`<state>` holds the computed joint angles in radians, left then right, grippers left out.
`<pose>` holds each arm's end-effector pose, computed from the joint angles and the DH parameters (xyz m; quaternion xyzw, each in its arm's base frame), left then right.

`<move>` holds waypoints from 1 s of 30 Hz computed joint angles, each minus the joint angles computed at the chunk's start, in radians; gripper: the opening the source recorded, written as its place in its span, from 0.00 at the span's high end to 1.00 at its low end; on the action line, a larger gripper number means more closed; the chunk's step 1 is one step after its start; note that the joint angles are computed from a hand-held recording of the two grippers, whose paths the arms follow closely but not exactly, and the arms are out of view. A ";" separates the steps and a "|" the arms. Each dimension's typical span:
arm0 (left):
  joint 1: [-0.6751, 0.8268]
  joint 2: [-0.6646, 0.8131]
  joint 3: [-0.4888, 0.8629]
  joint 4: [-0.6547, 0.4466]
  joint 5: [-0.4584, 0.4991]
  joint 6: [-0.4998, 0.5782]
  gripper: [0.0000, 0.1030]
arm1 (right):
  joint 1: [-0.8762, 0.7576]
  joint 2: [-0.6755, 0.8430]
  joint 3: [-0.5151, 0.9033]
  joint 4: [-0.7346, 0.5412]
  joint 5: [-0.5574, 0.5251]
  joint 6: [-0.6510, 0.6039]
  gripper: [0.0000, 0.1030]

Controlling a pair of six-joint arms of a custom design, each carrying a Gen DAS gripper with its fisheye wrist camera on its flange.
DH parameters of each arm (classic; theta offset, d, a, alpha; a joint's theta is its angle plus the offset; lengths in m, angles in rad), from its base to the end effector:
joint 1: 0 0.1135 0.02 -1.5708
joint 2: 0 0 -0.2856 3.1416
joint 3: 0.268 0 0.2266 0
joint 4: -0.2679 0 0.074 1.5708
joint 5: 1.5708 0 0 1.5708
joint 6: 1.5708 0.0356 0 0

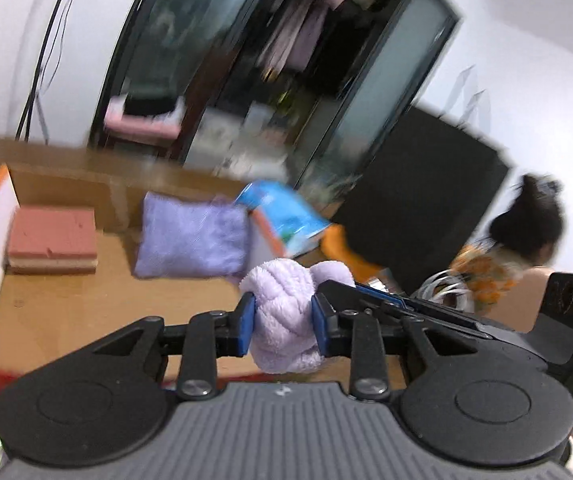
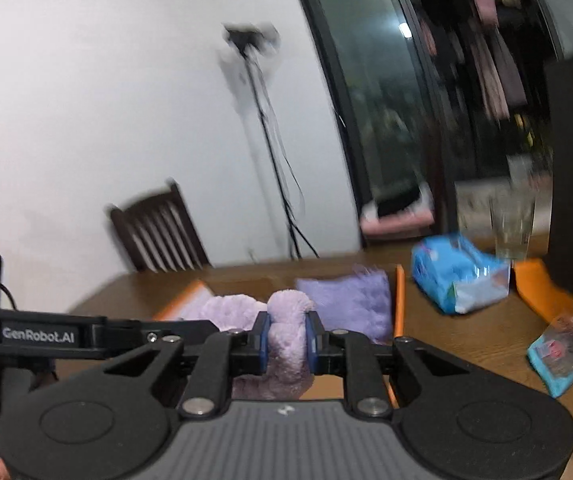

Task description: Organize soft objects

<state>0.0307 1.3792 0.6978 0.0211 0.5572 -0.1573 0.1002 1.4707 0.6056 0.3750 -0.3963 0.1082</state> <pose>0.2559 -0.0110 0.2389 0.0394 0.8710 -0.2732 0.4063 0.2704 0.0410 0.2200 -0.0979 0.8411 0.2204 0.4841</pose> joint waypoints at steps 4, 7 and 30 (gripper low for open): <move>-0.027 0.191 0.077 -0.006 -0.040 -0.009 0.68 | 0.027 0.155 0.072 -0.018 0.078 -0.010 0.83; -0.036 0.223 0.052 0.051 -0.056 -0.018 0.60 | 0.038 0.192 0.052 0.016 0.125 -0.028 0.75; 0.245 -0.962 -0.305 -0.446 -0.005 0.328 0.06 | -0.027 -0.622 -0.380 -0.237 0.051 -0.061 0.46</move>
<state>0.2754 0.4176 0.3930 -0.4249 0.5521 0.1702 0.0727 0.8485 0.2254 0.1380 -0.3455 0.0470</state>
